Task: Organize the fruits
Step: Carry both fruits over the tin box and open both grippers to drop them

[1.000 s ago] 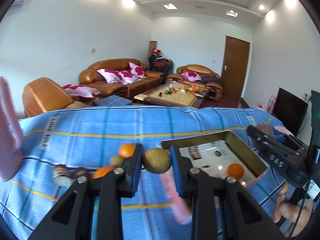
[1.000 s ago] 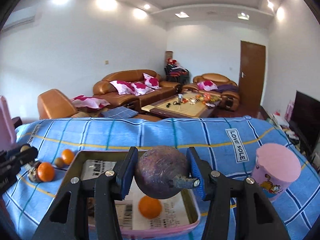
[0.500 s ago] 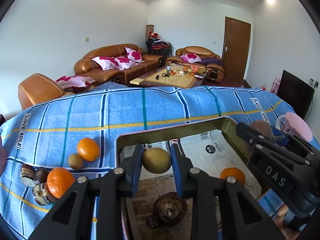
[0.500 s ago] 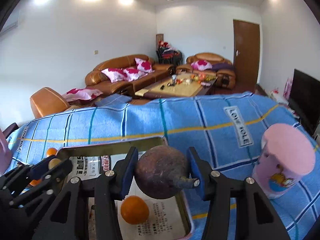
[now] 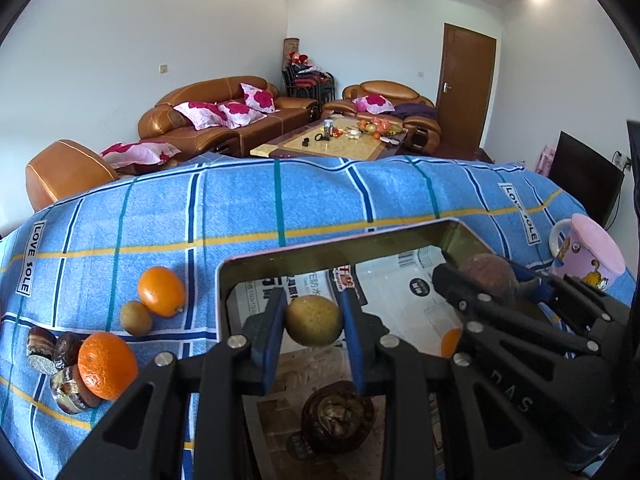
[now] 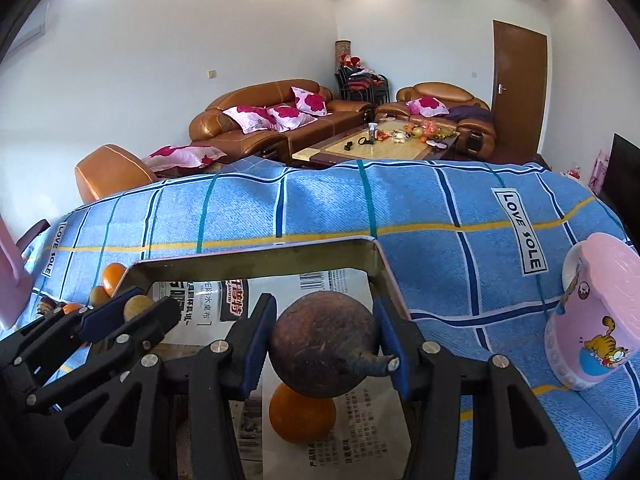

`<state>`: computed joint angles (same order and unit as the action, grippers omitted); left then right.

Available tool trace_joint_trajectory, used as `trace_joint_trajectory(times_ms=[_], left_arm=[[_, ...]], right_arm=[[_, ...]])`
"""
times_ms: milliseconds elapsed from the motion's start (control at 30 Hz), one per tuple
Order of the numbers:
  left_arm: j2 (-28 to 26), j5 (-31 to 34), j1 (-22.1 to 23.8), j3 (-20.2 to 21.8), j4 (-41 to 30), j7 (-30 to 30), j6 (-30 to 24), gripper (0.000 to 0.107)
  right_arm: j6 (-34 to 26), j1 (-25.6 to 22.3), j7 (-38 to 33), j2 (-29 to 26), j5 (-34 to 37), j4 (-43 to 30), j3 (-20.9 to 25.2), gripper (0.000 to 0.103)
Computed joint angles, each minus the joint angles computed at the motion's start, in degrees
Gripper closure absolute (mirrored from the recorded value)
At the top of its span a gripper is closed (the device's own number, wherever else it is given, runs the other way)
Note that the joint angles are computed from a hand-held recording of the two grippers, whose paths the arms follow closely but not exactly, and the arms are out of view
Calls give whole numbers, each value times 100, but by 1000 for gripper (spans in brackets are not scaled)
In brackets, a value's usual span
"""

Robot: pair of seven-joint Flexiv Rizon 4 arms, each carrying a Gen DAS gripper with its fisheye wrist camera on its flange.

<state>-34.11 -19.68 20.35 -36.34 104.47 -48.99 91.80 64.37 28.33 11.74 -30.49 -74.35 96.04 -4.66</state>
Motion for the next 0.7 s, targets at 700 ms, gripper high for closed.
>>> trace_joint_trajectory(times_ms=[700], left_arm=[[144, -396, -504, 635, -31, 33, -26, 66]], right_arm=[[527, -23, 201, -29, 203, 53, -130, 49]])
